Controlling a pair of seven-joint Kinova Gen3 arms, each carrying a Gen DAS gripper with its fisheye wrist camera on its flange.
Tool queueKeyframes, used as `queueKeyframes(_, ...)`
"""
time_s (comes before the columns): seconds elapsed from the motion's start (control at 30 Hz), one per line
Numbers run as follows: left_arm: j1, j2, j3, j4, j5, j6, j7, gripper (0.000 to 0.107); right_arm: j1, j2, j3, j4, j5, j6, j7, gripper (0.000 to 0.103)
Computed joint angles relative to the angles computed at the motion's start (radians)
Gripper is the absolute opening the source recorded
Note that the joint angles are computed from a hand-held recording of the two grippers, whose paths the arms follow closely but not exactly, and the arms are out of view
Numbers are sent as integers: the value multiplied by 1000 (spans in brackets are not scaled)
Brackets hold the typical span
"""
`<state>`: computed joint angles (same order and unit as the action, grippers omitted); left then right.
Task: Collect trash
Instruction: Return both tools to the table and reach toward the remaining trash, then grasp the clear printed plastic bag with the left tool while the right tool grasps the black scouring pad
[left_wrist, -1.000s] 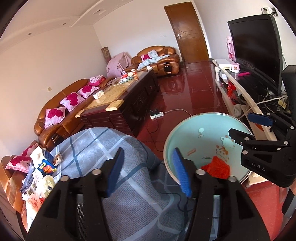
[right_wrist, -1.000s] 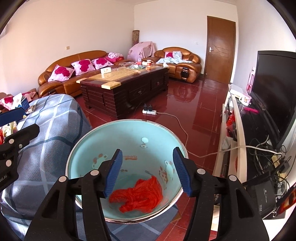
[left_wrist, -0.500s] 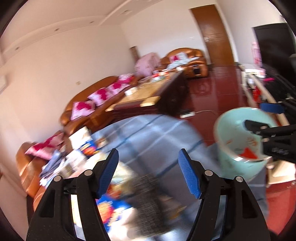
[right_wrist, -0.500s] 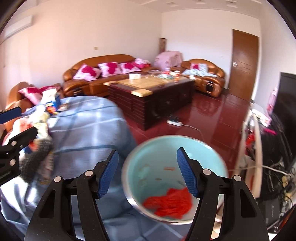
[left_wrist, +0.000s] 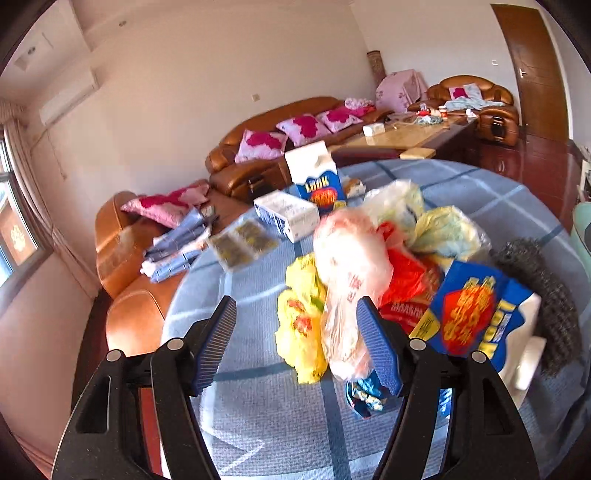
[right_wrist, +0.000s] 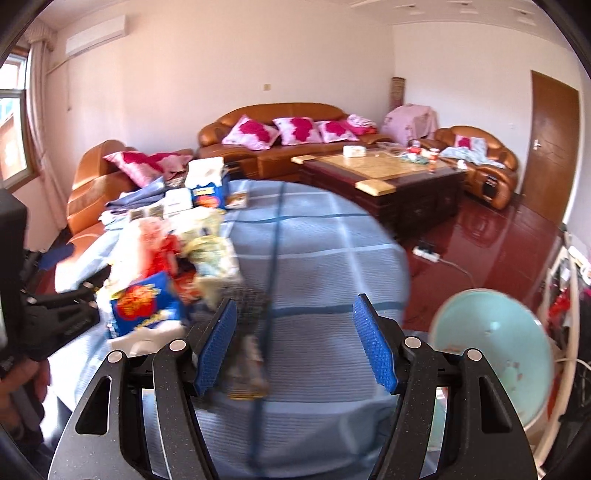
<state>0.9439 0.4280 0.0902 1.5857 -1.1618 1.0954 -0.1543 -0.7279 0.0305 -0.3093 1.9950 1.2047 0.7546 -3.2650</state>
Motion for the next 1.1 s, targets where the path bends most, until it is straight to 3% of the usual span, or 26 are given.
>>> queueKeyframes(0.23,-21,-27,7,54,-8,-96,51,63,-34,84,27,-50,-64,-62,72,64)
queueKeyframes(0.33,-57,-35,10,66,19,-155,43,63,-27,89,48,-48,-117,-112,124,56)
queueKeyframes(0.53,-111,-63,4,98,77,-290,0,33,-25,84,72,-37,-149,-175,168,29)
queueKeyframes(0.57,-110,-68,1,104,72,-304,-4,22,-27,83,75,-36,-146,-180,167,25)
queueKeyframes(0.67,-113,-85,-2,119,75,-339,-7,3,-39,73,76,-18,-102,-178,119,19)
queueKeyframes(0.7,-116,-91,-3,125,76,-350,-5,2,-41,66,75,-13,-84,-174,101,18)
queueKeyframes(0.83,-103,-128,-6,146,39,-335,42,2,-42,34,53,8,-9,-129,27,16)
queueKeyframes(0.97,-78,-152,19,145,-44,-255,96,2,-32,12,26,18,46,-76,-17,16)
queueKeyframes(1.1,-76,-139,58,106,-65,-209,62,2,-28,14,8,10,57,-12,5,16)
